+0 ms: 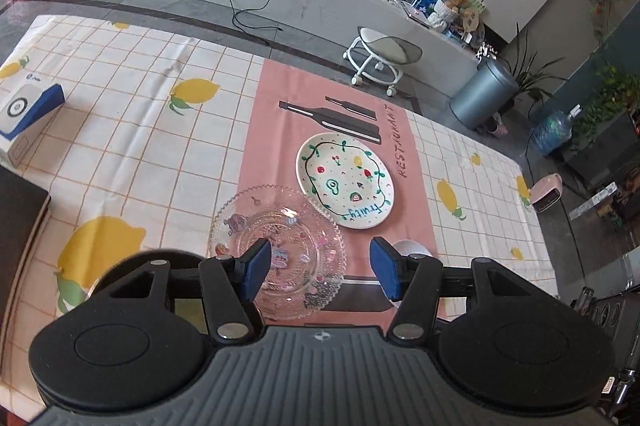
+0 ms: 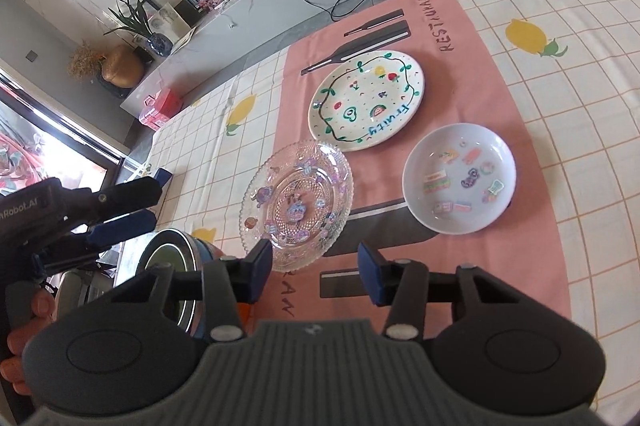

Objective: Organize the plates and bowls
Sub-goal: 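Move the left gripper to the rim of the clear glass plate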

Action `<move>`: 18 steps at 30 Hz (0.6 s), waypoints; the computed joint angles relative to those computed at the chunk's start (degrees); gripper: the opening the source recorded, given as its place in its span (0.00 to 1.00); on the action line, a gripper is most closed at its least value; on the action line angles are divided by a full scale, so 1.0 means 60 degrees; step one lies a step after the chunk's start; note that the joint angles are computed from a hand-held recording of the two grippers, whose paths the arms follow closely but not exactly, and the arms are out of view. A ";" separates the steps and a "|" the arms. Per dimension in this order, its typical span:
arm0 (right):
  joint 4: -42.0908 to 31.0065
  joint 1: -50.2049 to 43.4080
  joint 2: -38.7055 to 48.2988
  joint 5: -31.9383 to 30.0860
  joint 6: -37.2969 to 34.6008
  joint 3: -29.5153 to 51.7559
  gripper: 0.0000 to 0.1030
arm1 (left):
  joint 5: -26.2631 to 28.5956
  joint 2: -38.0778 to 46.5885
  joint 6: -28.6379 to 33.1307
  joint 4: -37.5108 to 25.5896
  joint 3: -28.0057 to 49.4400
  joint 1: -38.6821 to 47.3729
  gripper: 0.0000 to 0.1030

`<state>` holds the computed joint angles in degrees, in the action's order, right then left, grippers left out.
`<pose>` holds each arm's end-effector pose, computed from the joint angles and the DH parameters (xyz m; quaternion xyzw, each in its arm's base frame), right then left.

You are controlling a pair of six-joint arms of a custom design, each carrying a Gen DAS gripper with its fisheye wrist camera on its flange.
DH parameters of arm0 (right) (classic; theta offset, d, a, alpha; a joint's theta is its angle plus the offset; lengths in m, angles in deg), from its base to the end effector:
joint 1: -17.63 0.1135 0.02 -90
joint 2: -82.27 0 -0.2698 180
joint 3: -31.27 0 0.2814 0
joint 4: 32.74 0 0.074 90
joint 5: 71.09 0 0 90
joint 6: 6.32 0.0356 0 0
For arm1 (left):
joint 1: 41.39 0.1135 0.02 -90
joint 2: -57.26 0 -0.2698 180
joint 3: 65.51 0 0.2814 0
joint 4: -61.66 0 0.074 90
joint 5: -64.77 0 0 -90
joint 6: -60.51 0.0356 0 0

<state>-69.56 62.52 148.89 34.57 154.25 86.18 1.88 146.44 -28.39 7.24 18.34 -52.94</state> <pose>0.1911 0.1768 0.2229 0.2529 0.8926 0.2285 0.2950 0.3392 -0.0859 0.2658 0.1642 0.9260 -0.2484 0.2320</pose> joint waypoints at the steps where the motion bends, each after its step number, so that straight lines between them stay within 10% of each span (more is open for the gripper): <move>1: 0.0110 -0.0131 0.0088 -0.0116 -0.0120 -0.0007 0.45 | -0.0049 0.0294 0.0242 -0.0224 0.0357 0.0015 0.63; 18: 0.2217 -0.1941 0.2368 -0.1980 -0.0960 0.0214 0.32 | -0.0970 0.5431 0.2942 -0.3410 0.5601 0.0142 0.63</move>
<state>-56.26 50.88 163.09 22.69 148.49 87.46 -3.94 179.03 -10.74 -13.22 51.95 -52.09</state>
